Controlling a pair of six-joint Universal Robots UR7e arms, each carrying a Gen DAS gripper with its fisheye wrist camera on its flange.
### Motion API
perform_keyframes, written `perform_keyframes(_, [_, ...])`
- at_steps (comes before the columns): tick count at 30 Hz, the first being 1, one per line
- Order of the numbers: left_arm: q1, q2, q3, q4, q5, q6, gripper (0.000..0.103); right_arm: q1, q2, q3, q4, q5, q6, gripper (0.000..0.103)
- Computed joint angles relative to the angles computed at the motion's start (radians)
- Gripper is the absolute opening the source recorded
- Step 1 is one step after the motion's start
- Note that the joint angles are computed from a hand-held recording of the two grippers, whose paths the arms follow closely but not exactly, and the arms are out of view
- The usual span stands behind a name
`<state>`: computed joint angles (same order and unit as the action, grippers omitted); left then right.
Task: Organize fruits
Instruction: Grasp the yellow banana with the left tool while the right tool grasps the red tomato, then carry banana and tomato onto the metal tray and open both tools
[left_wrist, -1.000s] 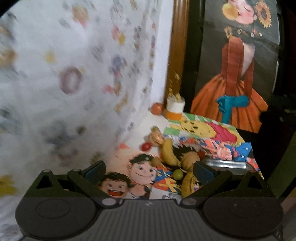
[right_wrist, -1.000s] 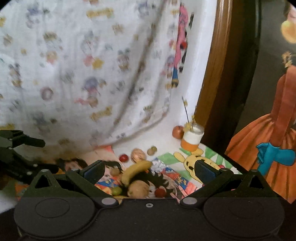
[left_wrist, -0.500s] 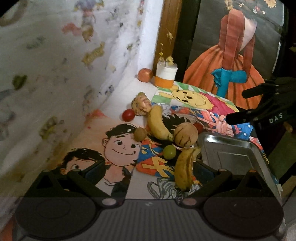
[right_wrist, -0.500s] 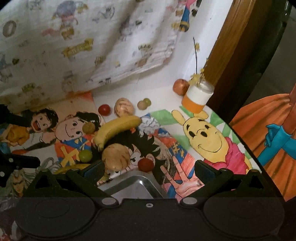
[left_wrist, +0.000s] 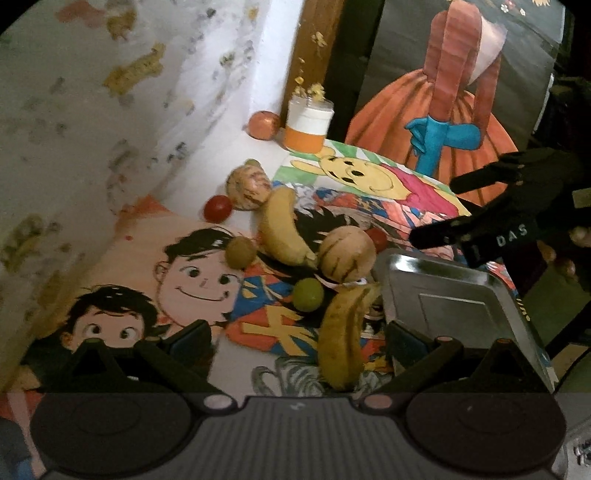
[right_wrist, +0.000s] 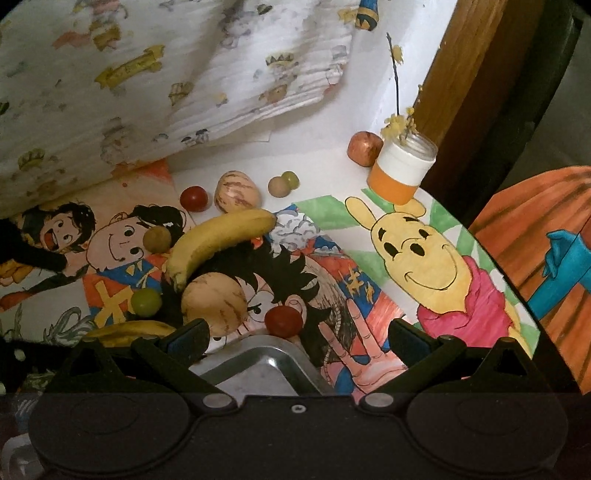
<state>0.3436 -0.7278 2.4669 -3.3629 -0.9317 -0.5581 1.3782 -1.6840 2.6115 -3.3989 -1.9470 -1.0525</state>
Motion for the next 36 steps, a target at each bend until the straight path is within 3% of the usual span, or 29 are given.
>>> perform_keyframes(3, [0.026,0.018,-0.018,-0.017,-0.047,0.027,0.103,-0.037,-0.018,-0.009,0.053,0.05,-0.004,0.102])
perform_keyframes(10, [0.084,0.044,-0.046,-0.06,-0.115,0.014,0.1,-0.068,0.033,-0.034,0.058,0.069,-0.022,0.098])
perform_keyframes(23, [0.135,0.068,-0.1,-0.059,-0.189,0.051,0.063,-0.11,0.101,-0.095,0.082,0.053,-0.052,0.083])
perform_keyframes(31, [0.133,0.062,-0.124,0.012,-0.186,0.055,0.054,-0.128,0.128,-0.108,0.076,0.09,-0.044,0.073])
perform_keyframes(36, [0.142,0.041,-0.125,0.051,-0.217,0.054,0.042,-0.143,0.131,-0.108,0.088,0.116,-0.028,0.063])
